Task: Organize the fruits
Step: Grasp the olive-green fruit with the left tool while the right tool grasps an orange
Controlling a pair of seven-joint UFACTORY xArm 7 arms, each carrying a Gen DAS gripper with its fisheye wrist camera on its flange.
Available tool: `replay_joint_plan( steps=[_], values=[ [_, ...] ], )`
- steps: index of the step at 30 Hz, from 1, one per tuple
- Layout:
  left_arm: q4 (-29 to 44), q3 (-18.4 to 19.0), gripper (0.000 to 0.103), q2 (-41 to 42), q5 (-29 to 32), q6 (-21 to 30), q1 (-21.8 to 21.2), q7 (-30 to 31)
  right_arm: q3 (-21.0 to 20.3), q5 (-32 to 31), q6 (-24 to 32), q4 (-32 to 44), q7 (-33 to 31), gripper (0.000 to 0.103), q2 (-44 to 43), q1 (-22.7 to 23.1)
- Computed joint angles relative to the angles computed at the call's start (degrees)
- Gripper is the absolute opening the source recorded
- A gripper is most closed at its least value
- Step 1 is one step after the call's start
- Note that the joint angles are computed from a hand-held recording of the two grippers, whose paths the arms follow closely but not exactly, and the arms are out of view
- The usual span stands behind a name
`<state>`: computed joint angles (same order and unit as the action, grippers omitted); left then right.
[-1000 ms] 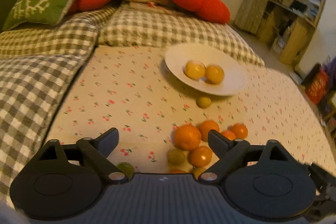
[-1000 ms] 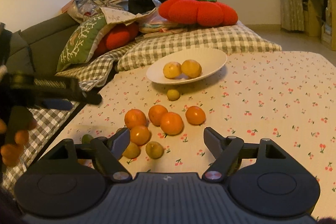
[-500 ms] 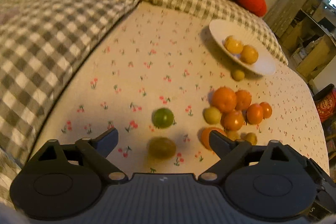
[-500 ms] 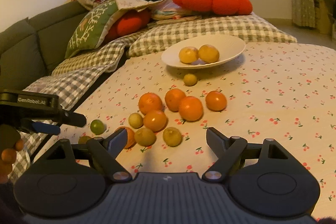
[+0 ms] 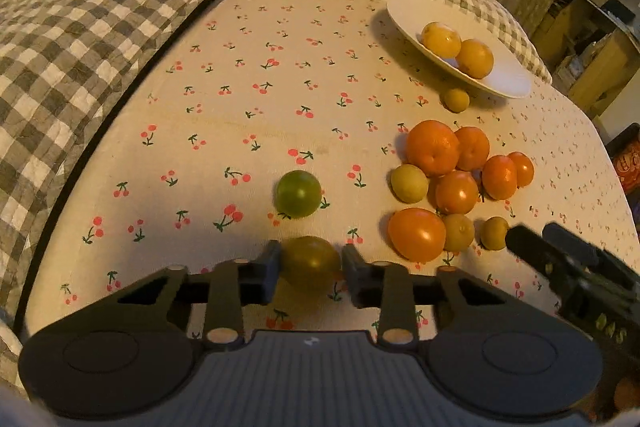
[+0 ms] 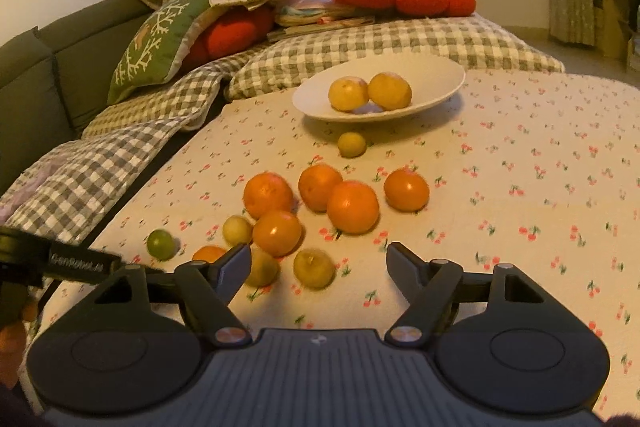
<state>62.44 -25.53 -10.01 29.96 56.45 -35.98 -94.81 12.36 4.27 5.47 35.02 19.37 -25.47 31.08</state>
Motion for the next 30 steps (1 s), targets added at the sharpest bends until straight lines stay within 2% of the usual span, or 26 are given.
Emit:
replay_joint_plan(
  steps=[3, 5, 8, 15, 17, 19, 20, 22, 24, 27, 30],
  values=[
    [-0.09, 0.09, 0.023, -0.23, 0.20, -1.06, 0.08, -0.20, 1.00, -1.16, -0.33, 1.81, 0.53, 0.065, 2.09, -1.88],
    [0.12, -0.09, 0.023, -0.20, 0.90, -1.35, 0.18, -0.20, 0.41, -1.29, -1.15, 2.96, -0.31, 0.060, 3.53, -1.22],
    [0.51, -0.34, 0.023, -0.31, 1.86, -1.18, 0.31, -0.63, -1.97, -1.37, -3.00, 5.12, -5.56, 0.058, 6.31, 2.53],
    [-0.55, -0.57, 0.023, -2.47, 2.02, -1.85, 1.59, -3.08, -0.42, -5.24, -2.52, 11.04, -16.91, 0.046, 12.45, 2.92],
    [-0.93, -0.58, 0.023, -3.00, 1.81, -2.28, 2.06, -3.64, 2.99, -8.91, -0.94, 12.73, -15.97, 0.045, 13.69, -0.91],
    [-1.33, -0.61, 0.023, -3.45, 1.48, -2.92, 2.50, -3.89, 7.56, -15.70, 1.49, 14.74, -10.89, 0.043, 14.79, -6.31],
    [-1.52, -0.64, 0.023, -3.63, 1.33, -3.14, 2.71, -3.91, 8.31, -17.20, 2.15, 15.28, -9.58, 0.043, 15.18, -7.28],
    [-1.71, -0.84, 0.023, -3.82, 1.18, -3.70, 3.05, -4.00, 5.58, -14.14, 2.28, 15.61, -11.96, 0.040, 15.97, -4.20],
    [-1.69, -1.05, 0.023, -3.87, 1.21, -4.20, 3.34, -3.98, 5.11, -13.53, 2.88, 16.31, -12.58, 0.037, 16.86, -3.25],
    [-1.75, -1.34, 0.023, -4.18, 1.53, -4.32, 3.79, -4.30, 8.66, -22.88, 2.67, 16.75, -5.77, 0.036, 16.97, -6.87],
    [-2.01, -1.60, 0.023, -4.62, 1.63, -4.26, 4.18, -4.80, 7.95, -22.68, 1.20, 16.15, -3.93, 0.035, 16.68, -6.02]
  ],
)
